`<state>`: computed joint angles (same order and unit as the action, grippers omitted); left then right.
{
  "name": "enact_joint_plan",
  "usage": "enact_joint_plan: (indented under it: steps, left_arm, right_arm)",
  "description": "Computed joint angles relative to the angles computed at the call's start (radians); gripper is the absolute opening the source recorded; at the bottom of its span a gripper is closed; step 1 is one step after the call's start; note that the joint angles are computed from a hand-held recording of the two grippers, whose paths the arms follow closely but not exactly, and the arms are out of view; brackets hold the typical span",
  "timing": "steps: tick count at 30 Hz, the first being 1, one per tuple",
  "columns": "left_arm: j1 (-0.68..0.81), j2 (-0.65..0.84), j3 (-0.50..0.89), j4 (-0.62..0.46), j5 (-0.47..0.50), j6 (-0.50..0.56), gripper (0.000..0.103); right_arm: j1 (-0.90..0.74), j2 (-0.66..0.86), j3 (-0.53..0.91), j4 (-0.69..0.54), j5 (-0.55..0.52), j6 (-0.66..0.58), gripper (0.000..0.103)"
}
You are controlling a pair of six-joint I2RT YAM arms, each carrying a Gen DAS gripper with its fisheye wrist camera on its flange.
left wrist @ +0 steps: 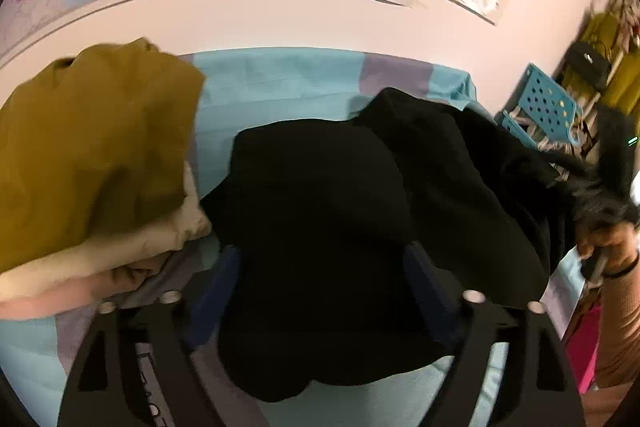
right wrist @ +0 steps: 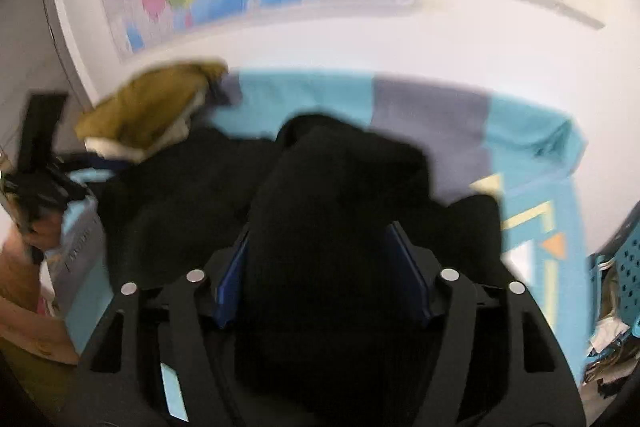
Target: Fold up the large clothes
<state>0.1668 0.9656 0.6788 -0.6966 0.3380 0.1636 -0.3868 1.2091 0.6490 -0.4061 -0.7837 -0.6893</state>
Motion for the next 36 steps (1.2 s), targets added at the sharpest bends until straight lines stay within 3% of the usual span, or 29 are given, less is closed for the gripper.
enact_joint_plan:
  steps: [3,5,8,10,11,12,13,14,17,19,20,22,25,27,29,31,32,34,36]
  left_arm:
    - [-0.062,-0.004,-0.021,0.022,-0.05,-0.015,0.086]
    - [-0.104,0.02,-0.034,0.057,-0.11,-0.034,0.084]
    - [-0.11,0.051,-0.051,0.084,-0.126,-0.045,0.08]
    - [-0.097,0.044,-0.065,0.099,-0.114,-0.044,0.077]
    - [-0.096,0.037,-0.073,0.107,-0.113,-0.042,0.075]
    - [-0.1,0.028,-0.081,0.115,-0.121,-0.044,0.068]
    - [-0.108,0.024,-0.084,0.119,-0.132,-0.049,0.063]
    - [-0.115,0.01,-0.088,0.116,-0.153,-0.05,0.05]
    - [-0.124,-0.011,-0.099,0.113,-0.214,-0.06,0.029]
    - [-0.103,-0.02,-0.107,0.109,-0.226,-0.06,0.013]
    - [-0.084,-0.02,-0.109,0.105,-0.219,-0.056,0.013]
    - [-0.025,-0.014,-0.114,0.097,-0.175,-0.043,0.013]
    - [-0.003,-0.016,-0.116,0.086,-0.177,-0.038,0.021]
    - [0.016,-0.017,-0.107,0.071,-0.162,-0.033,0.023]
    - [0.016,-0.047,-0.097,0.05,-0.165,-0.037,0.028]
    - [0.015,-0.087,-0.08,0.013,-0.137,-0.028,0.044]
    - [0.001,-0.125,-0.071,-0.003,-0.125,-0.027,0.047]
    - [-0.067,-0.178,-0.045,-0.027,-0.128,-0.054,0.062]
    - [-0.126,-0.213,-0.034,-0.034,-0.102,-0.073,0.07]
  right_arm:
    - [-0.184,0.002,0.054,-0.114,-0.085,-0.117,0.069]
    - [-0.274,0.064,0.095,-0.12,-0.056,-0.137,0.069]
    - [-0.335,0.254,0.198,-0.169,-0.005,-0.136,0.07]
    - [-0.325,0.372,0.248,-0.214,0.016,-0.167,0.062]
    - [-0.316,0.401,0.256,-0.234,0.011,-0.191,0.045]
    - [-0.299,0.422,0.262,-0.249,0.008,-0.21,0.036]
    - [-0.292,0.394,0.236,-0.202,0.012,-0.189,0.021]
    - [-0.296,0.372,0.233,-0.19,-0.007,-0.188,0.012]
    - [-0.362,0.296,0.273,-0.185,-0.168,-0.117,0.008]
    - [-0.411,0.232,0.271,-0.059,-0.265,0.036,0.007]
    - [-0.43,0.233,0.288,-0.04,-0.302,0.071,0.007]
    - [-0.397,0.25,0.291,0.036,-0.274,0.145,0.007]
    - [-0.263,0.315,0.248,0.108,-0.02,0.125,0.007]
    - [-0.218,0.434,0.28,0.101,0.084,0.138,0.008]
    - [-0.219,0.495,0.284,0.107,0.077,0.147,0.008]
    - [-0.235,0.492,0.274,0.111,0.051,0.147,0.009]
    - [-0.246,0.482,0.269,0.11,0.038,0.148,0.013]
    - [-0.262,0.455,0.269,0.09,0.028,0.152,0.024]
    - [-0.277,0.409,0.237,0.121,0.021,0.176,0.045]
